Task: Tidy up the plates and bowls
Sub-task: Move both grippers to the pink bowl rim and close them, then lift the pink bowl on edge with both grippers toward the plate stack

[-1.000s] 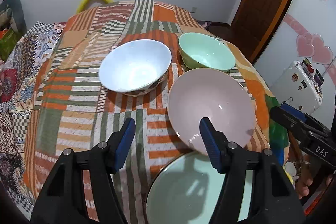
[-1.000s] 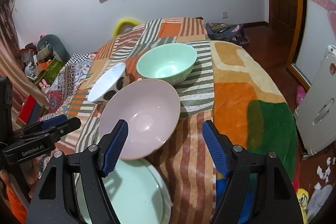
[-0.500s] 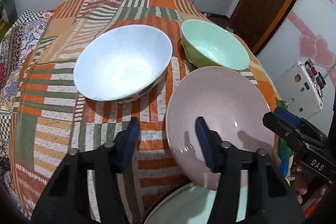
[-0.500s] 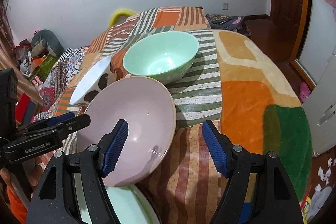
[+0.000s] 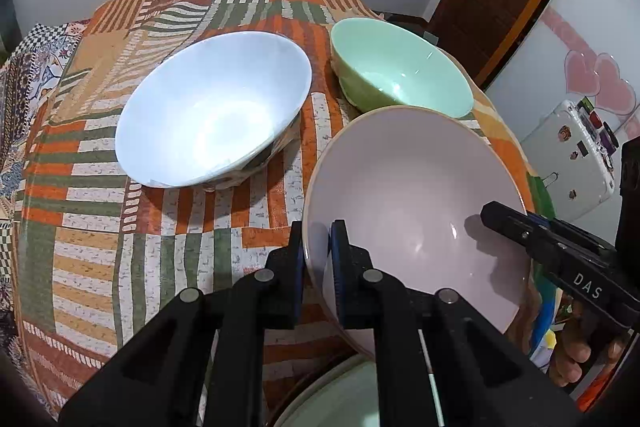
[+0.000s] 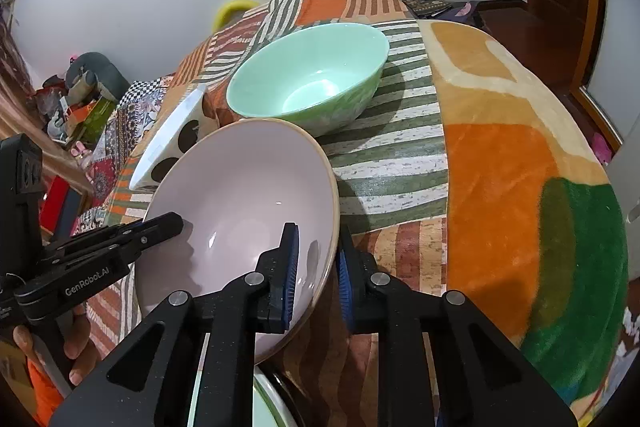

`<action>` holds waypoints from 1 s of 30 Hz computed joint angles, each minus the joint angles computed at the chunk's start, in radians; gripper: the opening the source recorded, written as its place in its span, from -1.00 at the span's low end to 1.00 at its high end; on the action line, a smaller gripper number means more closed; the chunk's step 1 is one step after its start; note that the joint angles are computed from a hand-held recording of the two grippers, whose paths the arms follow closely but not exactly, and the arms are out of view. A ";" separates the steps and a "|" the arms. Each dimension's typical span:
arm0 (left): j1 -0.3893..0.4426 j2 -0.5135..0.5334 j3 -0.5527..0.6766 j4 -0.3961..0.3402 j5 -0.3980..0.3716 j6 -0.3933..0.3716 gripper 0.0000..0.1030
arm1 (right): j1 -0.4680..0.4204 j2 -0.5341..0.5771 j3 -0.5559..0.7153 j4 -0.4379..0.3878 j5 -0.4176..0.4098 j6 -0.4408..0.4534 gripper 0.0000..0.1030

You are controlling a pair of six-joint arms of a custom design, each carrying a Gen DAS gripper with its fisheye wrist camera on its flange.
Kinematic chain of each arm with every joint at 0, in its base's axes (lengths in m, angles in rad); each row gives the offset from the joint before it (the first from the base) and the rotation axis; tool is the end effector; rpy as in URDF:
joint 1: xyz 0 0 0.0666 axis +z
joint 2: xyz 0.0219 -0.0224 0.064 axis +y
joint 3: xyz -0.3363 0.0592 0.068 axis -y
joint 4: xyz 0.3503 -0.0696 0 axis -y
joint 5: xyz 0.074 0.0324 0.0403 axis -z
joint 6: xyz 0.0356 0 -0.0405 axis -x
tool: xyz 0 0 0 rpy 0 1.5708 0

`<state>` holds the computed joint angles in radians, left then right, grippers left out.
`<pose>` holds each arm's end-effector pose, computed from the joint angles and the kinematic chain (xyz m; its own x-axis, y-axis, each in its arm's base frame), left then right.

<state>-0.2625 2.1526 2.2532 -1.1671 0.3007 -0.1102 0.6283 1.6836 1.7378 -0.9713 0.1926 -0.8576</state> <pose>0.6385 -0.1829 0.3147 -0.7979 0.3232 -0.5088 0.4767 0.8549 -0.2046 0.4437 0.3134 0.3895 -0.7853 0.3470 -0.5128 0.1699 0.9172 0.3605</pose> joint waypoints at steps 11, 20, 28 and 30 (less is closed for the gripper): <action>0.004 -0.105 -0.128 0.041 -0.006 -0.005 -0.78 | 0.018 -0.007 0.023 -0.023 0.026 -0.001 -0.68; 0.018 -0.234 -0.250 0.089 0.004 -0.007 -0.78 | 0.052 -0.027 0.050 -0.037 0.071 0.014 -0.68; 0.040 -0.370 -0.383 0.147 0.016 -0.011 -0.78 | 0.093 -0.038 0.083 -0.049 0.123 0.031 -0.68; 0.046 -0.394 -0.404 0.155 0.019 -0.009 -0.78 | 0.103 -0.040 0.088 -0.050 0.132 0.036 -0.68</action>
<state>-0.2167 1.7583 1.8492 -1.0120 0.3200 -0.1193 0.7311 1.6435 1.8263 -1.0217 0.3248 -0.8220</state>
